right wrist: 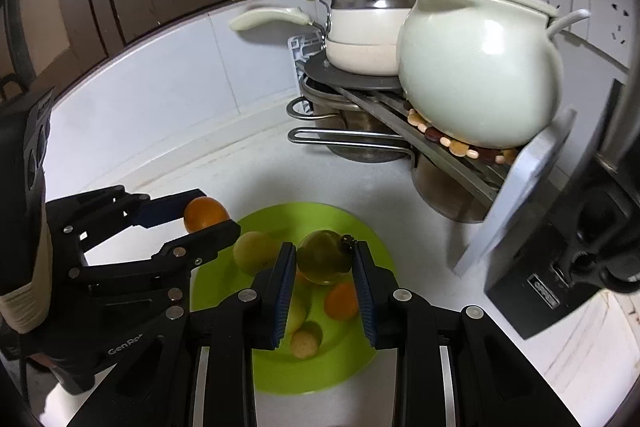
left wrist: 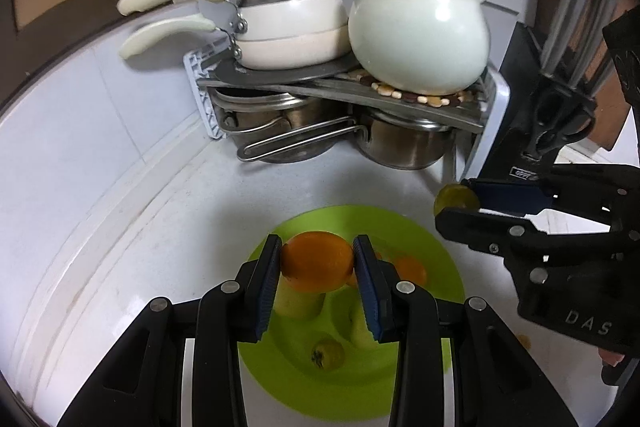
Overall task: Organize fruits
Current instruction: 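Lower both fruits onto the plate and open both grippers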
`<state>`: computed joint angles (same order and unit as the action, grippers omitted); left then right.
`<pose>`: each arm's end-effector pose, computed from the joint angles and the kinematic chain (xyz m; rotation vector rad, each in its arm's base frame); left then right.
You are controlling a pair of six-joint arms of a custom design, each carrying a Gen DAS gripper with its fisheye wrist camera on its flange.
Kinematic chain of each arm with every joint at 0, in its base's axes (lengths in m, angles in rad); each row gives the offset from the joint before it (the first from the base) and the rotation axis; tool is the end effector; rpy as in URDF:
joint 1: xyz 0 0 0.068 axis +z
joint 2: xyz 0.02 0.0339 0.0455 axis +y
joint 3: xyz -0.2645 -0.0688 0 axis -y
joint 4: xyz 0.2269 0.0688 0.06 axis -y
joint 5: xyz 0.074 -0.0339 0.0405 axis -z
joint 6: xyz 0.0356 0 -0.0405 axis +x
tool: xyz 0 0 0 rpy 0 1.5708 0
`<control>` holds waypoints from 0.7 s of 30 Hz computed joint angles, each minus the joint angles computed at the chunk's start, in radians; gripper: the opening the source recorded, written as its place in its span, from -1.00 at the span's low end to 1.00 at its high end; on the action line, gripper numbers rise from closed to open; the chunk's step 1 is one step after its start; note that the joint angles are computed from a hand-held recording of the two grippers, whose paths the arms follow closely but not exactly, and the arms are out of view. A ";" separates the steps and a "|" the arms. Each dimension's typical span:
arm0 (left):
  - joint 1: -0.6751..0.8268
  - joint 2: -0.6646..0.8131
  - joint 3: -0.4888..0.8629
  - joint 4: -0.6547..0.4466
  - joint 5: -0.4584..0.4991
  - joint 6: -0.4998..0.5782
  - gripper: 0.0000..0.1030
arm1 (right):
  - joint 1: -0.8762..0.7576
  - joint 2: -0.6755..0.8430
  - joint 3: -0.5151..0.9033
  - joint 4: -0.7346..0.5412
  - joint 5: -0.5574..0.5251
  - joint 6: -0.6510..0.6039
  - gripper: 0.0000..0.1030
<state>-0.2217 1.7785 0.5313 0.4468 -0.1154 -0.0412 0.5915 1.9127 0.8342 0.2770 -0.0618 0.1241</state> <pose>0.2738 -0.0575 0.0978 0.1579 2.3591 0.0097 0.2852 0.1942 0.1124 -0.5874 2.3375 0.4114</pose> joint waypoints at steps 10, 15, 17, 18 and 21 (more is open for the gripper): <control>0.046 0.217 0.167 -0.001 0.050 0.028 -0.29 | -0.040 0.206 0.178 -0.063 -0.037 -0.015 -0.41; 0.056 0.273 0.213 -0.012 0.064 0.034 -0.29 | -0.054 0.266 0.227 -0.078 -0.055 -0.027 -0.41; 0.058 0.293 0.226 -0.011 0.068 0.035 -0.29 | -0.058 0.285 0.241 -0.081 -0.061 -0.030 -0.41; 0.060 0.299 0.231 -0.013 0.070 0.036 -0.29 | -0.059 0.295 0.249 -0.082 -0.063 -0.032 -0.41; 0.057 0.306 0.224 0.012 0.056 0.031 -0.24 | -0.061 0.310 0.261 -0.077 -0.067 -0.026 -0.41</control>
